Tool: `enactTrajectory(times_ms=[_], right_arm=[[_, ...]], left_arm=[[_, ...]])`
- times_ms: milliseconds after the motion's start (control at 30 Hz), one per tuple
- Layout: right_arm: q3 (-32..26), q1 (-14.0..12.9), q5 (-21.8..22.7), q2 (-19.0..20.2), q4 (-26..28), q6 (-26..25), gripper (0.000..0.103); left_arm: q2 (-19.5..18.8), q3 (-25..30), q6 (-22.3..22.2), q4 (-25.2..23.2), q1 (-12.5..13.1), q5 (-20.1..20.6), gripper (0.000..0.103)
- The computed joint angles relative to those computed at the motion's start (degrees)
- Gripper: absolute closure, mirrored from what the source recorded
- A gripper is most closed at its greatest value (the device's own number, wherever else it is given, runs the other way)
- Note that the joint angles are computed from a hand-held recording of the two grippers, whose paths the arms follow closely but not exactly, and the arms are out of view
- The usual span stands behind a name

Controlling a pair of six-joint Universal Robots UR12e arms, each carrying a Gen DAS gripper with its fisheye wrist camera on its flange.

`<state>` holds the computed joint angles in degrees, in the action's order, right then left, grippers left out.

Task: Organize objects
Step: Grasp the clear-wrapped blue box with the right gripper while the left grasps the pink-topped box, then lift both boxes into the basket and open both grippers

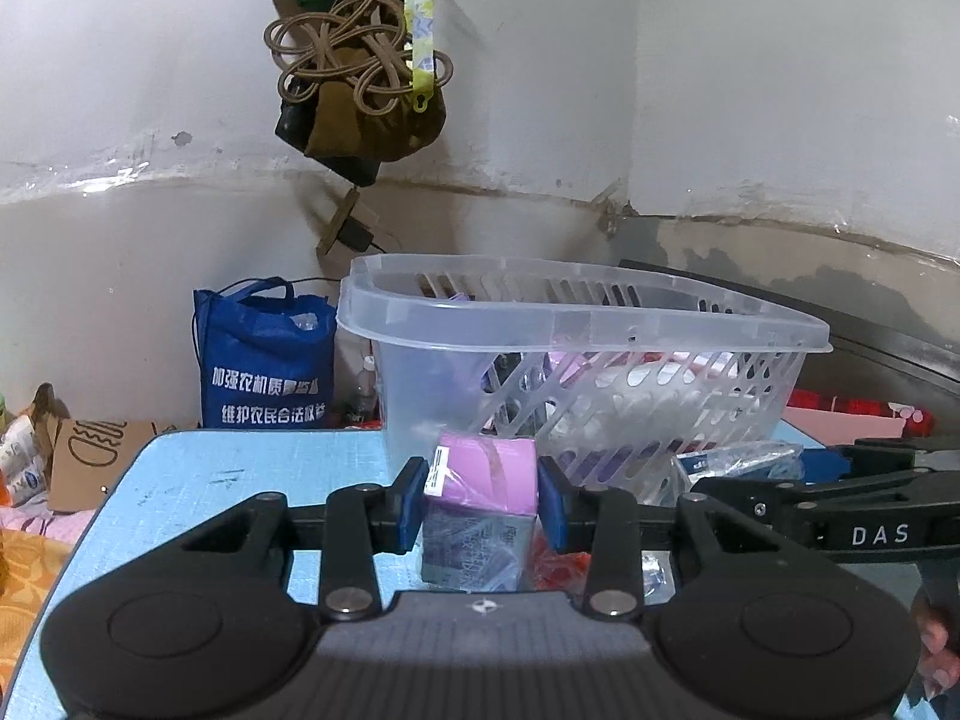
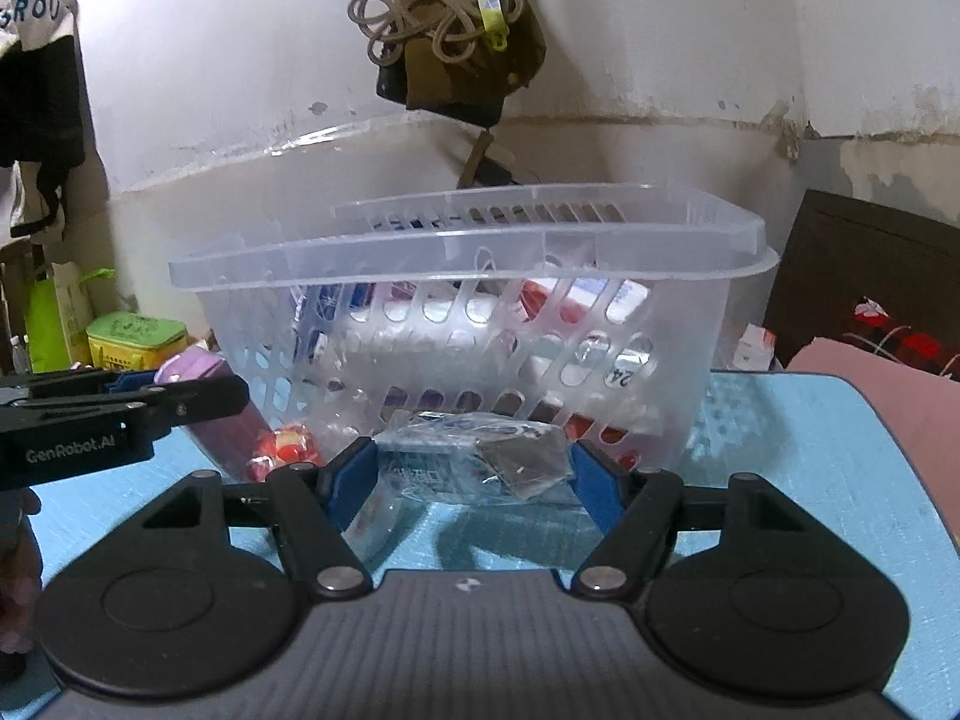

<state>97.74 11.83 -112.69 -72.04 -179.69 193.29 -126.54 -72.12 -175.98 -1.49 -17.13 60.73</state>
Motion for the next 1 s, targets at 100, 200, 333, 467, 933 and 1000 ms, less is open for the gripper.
enactTrajectory(times_ms=[100, 200, 333, 467, 933, 1000], right_arm=[[0.41, 0.1, 0.14, 0.12, -2.31, -1.07, 0.03], [1.21, 0.15, 1.22, 0.12, -6.06, -2.76, 0.03], [3.11, 0.47, 3.45, -1.35, -10.78, -4.09, 0.03], [3.01, 0.76, 3.06, -3.2, -15.65, -5.81, 0.03], [-9.65, -3.52, 1.07, 1.5, -2.48, -9.24, 0.0], [-8.03, -3.25, 1.71, 0.69, -3.91, -8.79, 0.0]], left_arm=[[0.2, -0.65, 0.81, 1.52, -0.06, 0.3, 0.061], [0.42, -1.41, -0.81, 4.47, 0.4, -1.54, 0.061], [2.24, -3.23, -3.94, 8.76, 1.3, -3.17, 0.061], [2.67, -0.12, -6.49, 10.04, 1.71, -6.44, 0.061], [-6.85, 23.37, 0.49, -14.66, -3.45, 3.67, 0.022], [-5.87, 20.64, -2.25, -10.29, -2.58, 2.02, 0.022]])
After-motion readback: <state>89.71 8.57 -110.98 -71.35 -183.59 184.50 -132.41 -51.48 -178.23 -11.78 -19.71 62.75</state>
